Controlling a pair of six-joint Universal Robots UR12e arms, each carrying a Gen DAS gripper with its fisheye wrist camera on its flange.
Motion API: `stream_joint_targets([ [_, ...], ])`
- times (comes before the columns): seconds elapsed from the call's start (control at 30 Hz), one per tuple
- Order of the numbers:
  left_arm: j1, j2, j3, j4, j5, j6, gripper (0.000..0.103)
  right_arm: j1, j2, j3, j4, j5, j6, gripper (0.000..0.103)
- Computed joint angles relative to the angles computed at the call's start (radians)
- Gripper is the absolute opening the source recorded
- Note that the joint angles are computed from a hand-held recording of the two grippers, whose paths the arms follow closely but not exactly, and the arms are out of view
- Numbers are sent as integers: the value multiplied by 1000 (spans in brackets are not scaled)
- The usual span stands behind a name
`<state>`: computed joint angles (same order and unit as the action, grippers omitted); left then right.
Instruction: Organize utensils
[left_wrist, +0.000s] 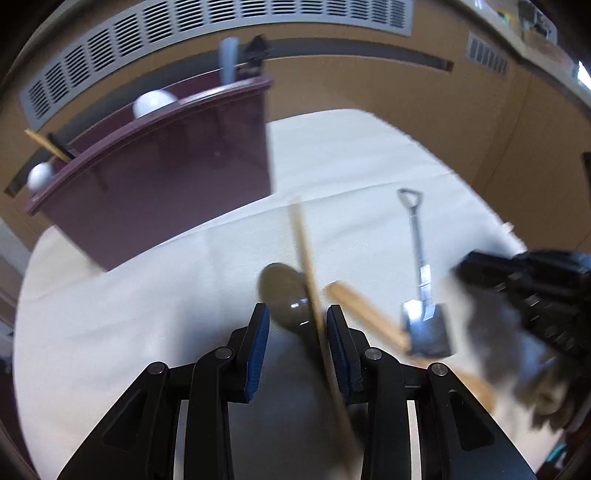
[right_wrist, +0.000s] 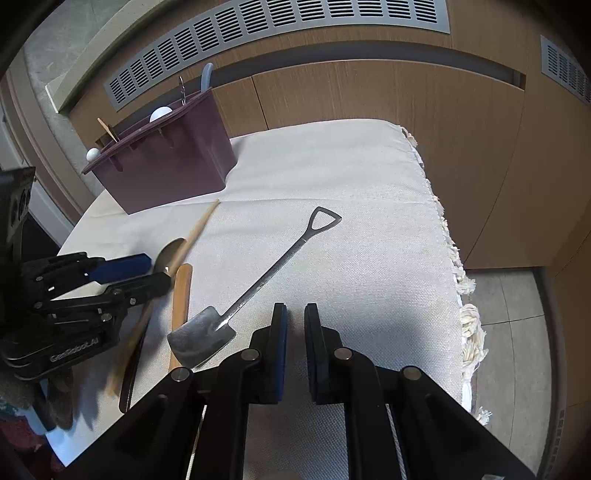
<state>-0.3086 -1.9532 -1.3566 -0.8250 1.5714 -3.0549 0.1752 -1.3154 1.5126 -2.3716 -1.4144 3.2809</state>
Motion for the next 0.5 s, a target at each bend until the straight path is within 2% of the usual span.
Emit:
stream_joint_targets([
  [0.2, 54, 52, -67, 11, 32, -54, 35, 7, 3, -7, 9, 0, -37, 10],
  [0.37, 92, 89, -111, 9, 19, -74, 35, 8, 7, -14, 23, -2, -27, 10],
  [0.43, 107, 95, -117, -1, -9, -87, 35, 6, 7, -14, 22, 3, -20, 11],
  [0.5, 118, 95, -108, -26, -43, -136, 35, 7, 8, -14, 21, -1, -21, 11],
])
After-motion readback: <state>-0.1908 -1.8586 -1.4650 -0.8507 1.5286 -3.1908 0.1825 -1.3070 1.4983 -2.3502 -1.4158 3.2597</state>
